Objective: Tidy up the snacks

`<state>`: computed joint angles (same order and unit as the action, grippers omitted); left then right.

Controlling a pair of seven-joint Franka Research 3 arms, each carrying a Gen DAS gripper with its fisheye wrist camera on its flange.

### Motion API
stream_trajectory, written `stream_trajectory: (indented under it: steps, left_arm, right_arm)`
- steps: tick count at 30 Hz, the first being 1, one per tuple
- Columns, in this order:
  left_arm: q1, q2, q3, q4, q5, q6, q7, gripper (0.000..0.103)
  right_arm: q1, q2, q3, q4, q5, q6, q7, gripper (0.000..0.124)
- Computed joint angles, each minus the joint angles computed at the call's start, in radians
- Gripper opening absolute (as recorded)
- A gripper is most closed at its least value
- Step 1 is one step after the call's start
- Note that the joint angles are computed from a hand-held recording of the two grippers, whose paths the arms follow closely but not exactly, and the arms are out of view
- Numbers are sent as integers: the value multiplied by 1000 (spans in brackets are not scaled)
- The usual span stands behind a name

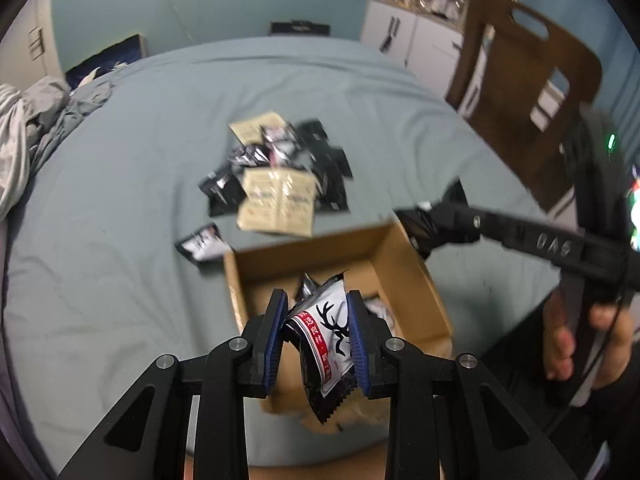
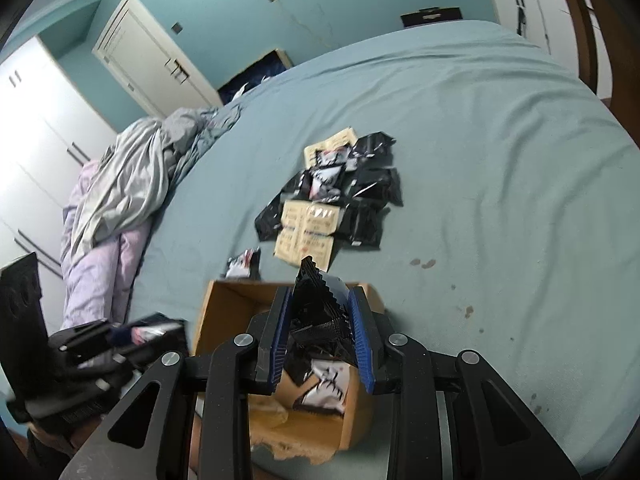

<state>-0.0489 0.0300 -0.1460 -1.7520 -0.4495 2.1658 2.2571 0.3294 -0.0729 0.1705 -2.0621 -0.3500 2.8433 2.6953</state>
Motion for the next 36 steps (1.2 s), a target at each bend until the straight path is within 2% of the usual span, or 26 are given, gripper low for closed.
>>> stream_trajectory:
  steps: [4,7,9,10,13,14,16,20,28,32,33,35,36]
  left_arm:
    - [-14,-24,-8,-47,22,-1,7,29]
    - [-34,-50,-13,-98,54,68,32,32]
    - [-42,-50,-11,-103,61,93,27,33]
    - [-45,-43,-9,-97,66,97,16,36]
    - [-45,-31,-7,-95,91,139,-31,75]
    - [-45,-37,-7,-114,114,194,-59,80]
    - [-44,-43,-6,-129,157,246,-100,80]
    - [-36,-32,2,-113,171,277,-152,81]
    - [-23,-5,-1,-84,215,260,-218,82]
    - [-21,-4,-5,-84,225,255,-226,82]
    - [-21,-3,-5,-83,228,252,-227,82]
    - [-21,-3,-6,-84,237,252,-234,82]
    - [-21,-3,-6,-84,243,252,-238,82]
  right_arm:
    - [24,-11,6,7,41,-32,-76,27]
    - [49,-10,2,0,157,-28,-184,27]
    - [53,-1,6,17,168,-56,-219,27]
    - [50,3,9,27,145,-69,-213,27]
    - [54,16,5,44,134,-76,-230,27]
    - [56,20,2,51,140,-81,-241,27]
    - [59,27,-1,58,141,-87,-246,27]
    - [67,33,-5,64,143,-93,-259,27]
    - [83,48,-5,92,81,-134,-225,28]
    - [96,68,-9,127,91,-188,-252,28]
    - [99,75,-9,141,78,-212,-243,30]
    - [107,87,-13,163,59,-244,-227,42]
    - [110,88,-16,166,52,-246,-219,53]
